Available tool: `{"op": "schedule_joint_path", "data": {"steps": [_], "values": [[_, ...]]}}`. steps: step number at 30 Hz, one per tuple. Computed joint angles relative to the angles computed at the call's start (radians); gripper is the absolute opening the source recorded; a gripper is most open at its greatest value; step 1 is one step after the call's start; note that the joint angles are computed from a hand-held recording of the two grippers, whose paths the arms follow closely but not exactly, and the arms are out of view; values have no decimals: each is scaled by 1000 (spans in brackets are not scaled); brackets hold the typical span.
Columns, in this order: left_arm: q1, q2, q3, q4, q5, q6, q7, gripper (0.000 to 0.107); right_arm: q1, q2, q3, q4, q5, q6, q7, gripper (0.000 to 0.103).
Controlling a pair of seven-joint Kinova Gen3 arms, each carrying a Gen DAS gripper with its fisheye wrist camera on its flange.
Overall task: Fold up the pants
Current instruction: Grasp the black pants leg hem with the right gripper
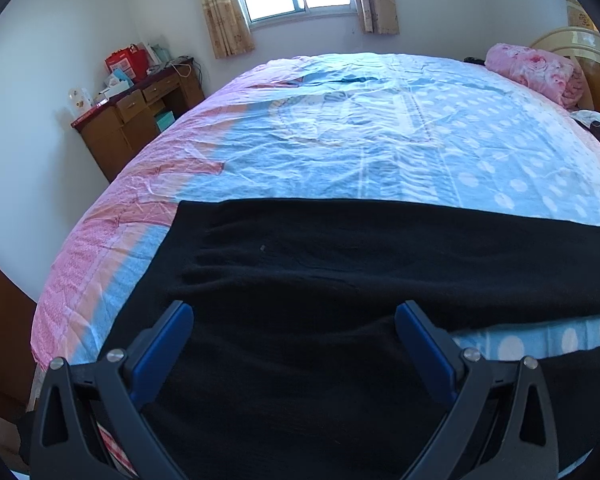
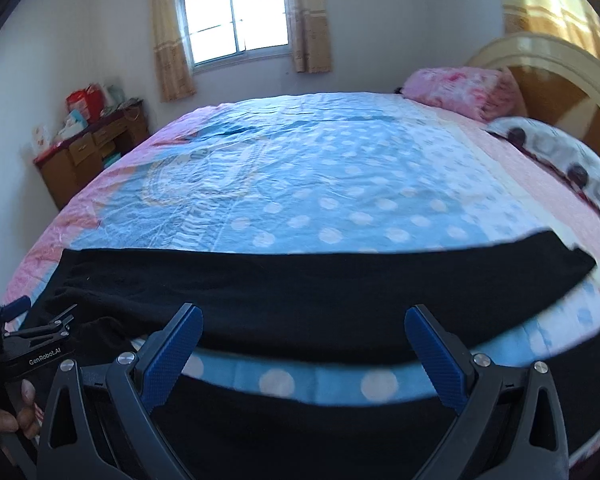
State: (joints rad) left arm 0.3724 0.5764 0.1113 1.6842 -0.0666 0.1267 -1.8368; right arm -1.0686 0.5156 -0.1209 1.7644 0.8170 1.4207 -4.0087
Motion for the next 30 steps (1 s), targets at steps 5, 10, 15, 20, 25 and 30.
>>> {"op": "schedule_joint_path", "data": {"steps": [5, 10, 15, 20, 25, 30], "values": [[-70, 60, 31, -137, 20, 103, -13, 103, 222, -17, -102, 27, 195, -185, 203, 96], [-95, 114, 23, -235, 36, 186, -21, 103, 454, 33, -210, -5, 364, -389, 407, 72], [-103, 189, 32, -353, 57, 306, -34, 95, 686, 102, -314, -94, 393, -592, 610, 72], [-110, 256, 40, -455, 86, 412, -51, 93, 847, 240, -466, -234, 422, -632, 813, 72], [-87, 269, 15, -461, 74, 395, -61, 97, 860, 367, -542, -380, 422, -519, 1017, 62], [-100, 268, 30, -461, 76, 392, -87, 98, 968, 360, -605, -334, 369, -684, 1086, 9]]}}
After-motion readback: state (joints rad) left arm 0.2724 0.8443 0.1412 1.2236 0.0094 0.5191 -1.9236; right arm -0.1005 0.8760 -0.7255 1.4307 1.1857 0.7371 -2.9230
